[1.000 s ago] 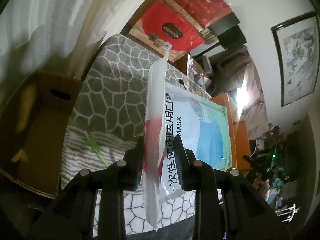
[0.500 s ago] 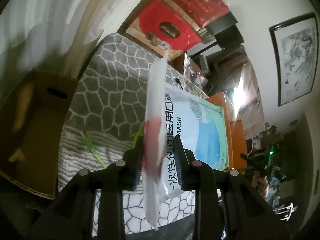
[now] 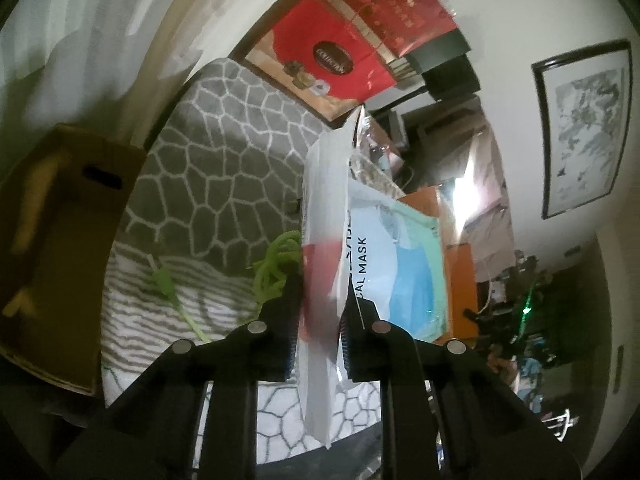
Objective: Organize objects
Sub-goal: 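Carry the held mask bag with the left gripper over the cardboard box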
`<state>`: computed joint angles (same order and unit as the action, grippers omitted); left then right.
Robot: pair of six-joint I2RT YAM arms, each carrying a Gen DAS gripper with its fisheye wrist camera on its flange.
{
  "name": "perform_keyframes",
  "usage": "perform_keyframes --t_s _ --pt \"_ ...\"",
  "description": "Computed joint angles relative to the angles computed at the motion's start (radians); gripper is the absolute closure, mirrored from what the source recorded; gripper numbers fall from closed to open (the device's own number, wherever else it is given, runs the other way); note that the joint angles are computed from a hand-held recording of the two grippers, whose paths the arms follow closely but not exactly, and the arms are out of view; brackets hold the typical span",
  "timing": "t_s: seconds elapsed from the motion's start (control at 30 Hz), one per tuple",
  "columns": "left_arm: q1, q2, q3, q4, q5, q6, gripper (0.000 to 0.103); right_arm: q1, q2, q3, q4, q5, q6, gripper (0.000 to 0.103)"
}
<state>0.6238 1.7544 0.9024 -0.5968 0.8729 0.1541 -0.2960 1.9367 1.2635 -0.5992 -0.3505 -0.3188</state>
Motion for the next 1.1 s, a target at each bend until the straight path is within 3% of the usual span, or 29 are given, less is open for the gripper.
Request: perform_keyframes --t_s 0.33,0.67,1.1 --pt "0.016 -0.1 0.024 -0.078 0.1 -0.016 0.092 -0.042 0.067 0.087 -0.094 -0.101 -0.05 0.09" --pt "-0.017 -0.16 0.078 -0.135 0.19 -0.077 0.099 -0.039 0.059 0.075 -0.083 -0.096 -0.047 0.09" --pt "-0.306 -0.343 0.329 -0.174 0.086 -0.301 0.1 -0.039 0.059 0.077 -0.083 -0.092 -0.037 0.09"
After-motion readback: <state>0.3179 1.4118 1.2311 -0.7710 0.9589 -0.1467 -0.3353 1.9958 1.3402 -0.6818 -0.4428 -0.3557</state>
